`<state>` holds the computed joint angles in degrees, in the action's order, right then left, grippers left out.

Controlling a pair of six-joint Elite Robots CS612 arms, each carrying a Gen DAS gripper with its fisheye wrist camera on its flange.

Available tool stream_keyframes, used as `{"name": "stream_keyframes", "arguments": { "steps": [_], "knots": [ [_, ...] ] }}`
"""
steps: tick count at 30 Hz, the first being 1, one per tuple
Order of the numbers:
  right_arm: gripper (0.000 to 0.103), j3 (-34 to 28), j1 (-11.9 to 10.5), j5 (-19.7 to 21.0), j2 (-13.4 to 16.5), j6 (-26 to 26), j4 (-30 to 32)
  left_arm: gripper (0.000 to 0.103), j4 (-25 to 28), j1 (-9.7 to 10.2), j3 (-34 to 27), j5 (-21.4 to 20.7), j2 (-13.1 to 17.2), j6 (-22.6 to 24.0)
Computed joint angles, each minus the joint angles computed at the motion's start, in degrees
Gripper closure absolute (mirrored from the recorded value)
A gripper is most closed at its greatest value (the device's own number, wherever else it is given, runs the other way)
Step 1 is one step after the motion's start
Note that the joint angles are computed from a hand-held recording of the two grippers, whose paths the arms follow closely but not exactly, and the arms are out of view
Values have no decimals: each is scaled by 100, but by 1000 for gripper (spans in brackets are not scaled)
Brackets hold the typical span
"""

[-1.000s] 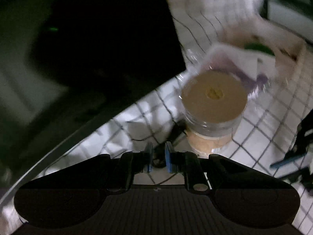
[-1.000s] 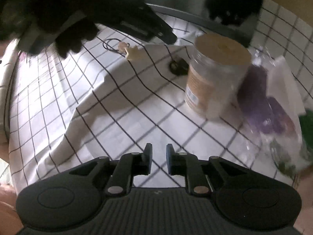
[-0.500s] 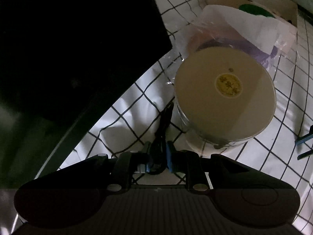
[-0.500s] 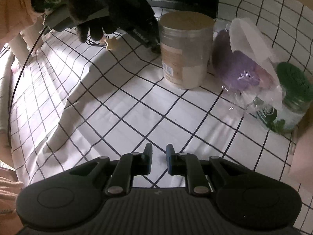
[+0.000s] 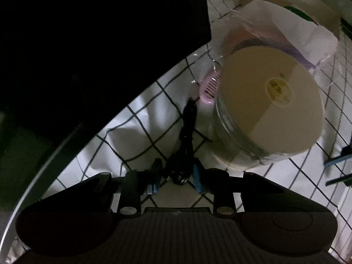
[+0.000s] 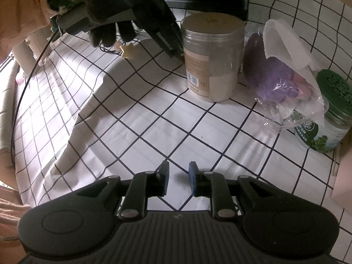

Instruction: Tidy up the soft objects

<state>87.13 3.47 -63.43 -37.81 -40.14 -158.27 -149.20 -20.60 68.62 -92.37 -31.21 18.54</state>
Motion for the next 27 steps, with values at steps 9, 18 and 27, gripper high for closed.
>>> {"name": "stream_keyframes", "arguments": {
  "steps": [9,18,27],
  "knots": [
    [84,-43,19,-16,70,70,-248,80,-873,-291,789,852,-307,-869],
    [76,-224,54,437,266,680,-953,83,-2177,-139,1857,-122,-755,-3559],
    [67,-582,299,685,447,1474,-935,82,-3845,-314,3133,1268,-1317,-4438]
  ]
}}
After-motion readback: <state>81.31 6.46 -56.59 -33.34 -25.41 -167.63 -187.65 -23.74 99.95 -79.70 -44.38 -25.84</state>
